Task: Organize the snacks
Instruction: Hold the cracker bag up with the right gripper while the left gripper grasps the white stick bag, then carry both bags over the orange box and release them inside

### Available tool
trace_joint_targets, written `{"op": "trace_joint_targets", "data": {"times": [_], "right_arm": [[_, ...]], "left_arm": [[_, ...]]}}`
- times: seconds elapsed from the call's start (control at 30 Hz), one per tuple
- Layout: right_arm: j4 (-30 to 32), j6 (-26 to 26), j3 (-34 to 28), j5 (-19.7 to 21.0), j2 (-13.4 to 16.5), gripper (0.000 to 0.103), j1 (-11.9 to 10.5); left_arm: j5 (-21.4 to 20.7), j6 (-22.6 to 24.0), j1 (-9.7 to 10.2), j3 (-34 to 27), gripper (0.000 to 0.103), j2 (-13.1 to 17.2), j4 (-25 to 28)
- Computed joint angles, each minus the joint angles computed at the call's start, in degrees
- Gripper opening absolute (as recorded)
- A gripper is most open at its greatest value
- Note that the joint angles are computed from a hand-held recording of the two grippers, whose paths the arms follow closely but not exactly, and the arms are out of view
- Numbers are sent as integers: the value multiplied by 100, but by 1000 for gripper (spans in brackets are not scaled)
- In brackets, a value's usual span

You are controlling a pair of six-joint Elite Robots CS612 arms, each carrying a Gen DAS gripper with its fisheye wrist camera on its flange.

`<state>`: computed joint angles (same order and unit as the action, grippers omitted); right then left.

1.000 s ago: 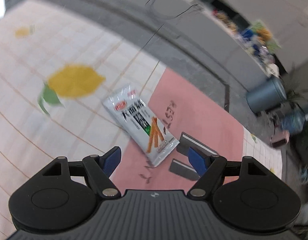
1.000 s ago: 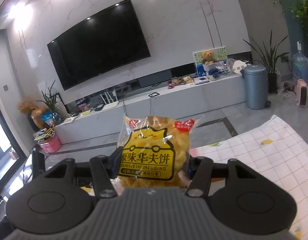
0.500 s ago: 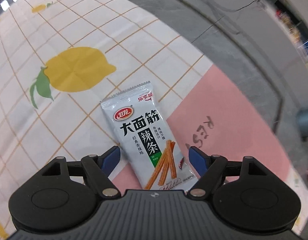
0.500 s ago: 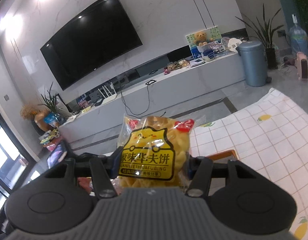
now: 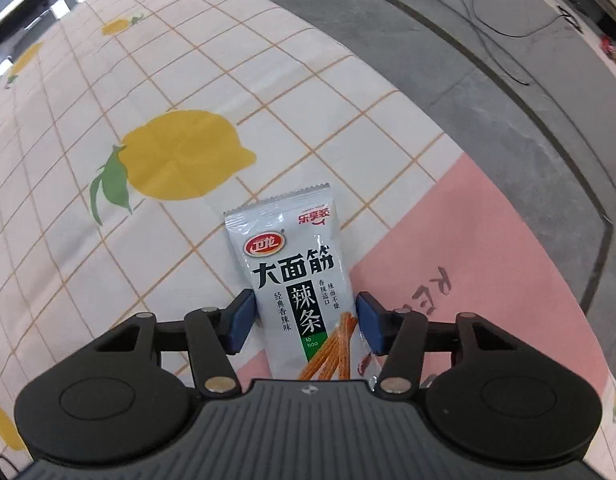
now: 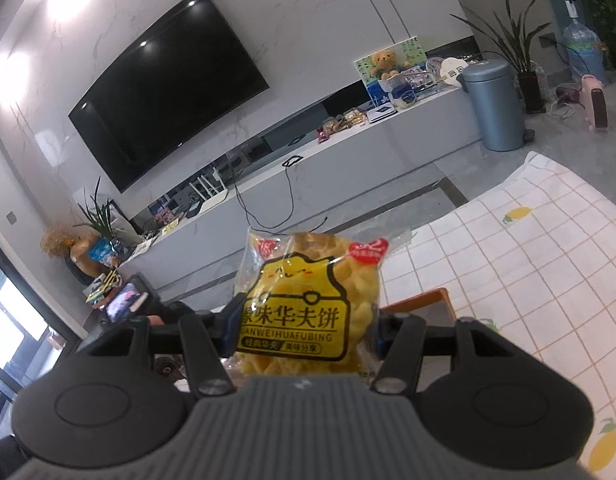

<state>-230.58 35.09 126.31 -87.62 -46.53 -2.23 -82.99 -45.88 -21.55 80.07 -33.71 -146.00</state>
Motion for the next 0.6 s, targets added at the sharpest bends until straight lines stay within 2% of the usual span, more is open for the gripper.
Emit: {"op": "trace_joint_targets", "data": {"times": [0.1, 0.23, 0.33, 0.4, 0.47, 0.53, 0.6], "right_arm": [[15, 57, 0, -61, 2, 56, 2], [32, 78, -6, -180, -9, 56, 65], [49, -18, 0, -215, -21, 56, 90], [138, -103, 17, -204, -70, 56, 114], [266, -278, 70, 25, -139, 56, 56], [410, -455, 118, 418, -204, 56, -31], [707, -609, 118, 534, -267, 56, -34]], "left_arm": [[-225, 435, 56, 164, 60, -46, -344], [-893, 647, 208, 551, 58, -180, -1022], [-1030, 1257, 217, 945, 58, -335, -1799], [-1172, 1485, 234, 1199, 58, -431, -2332], [-1434, 1549, 278, 1411, 58, -512, -2752], [-1738, 1513, 328, 1591, 58, -560, -3224], [-1952, 1492, 347, 1815, 58, -648, -3737]]}}
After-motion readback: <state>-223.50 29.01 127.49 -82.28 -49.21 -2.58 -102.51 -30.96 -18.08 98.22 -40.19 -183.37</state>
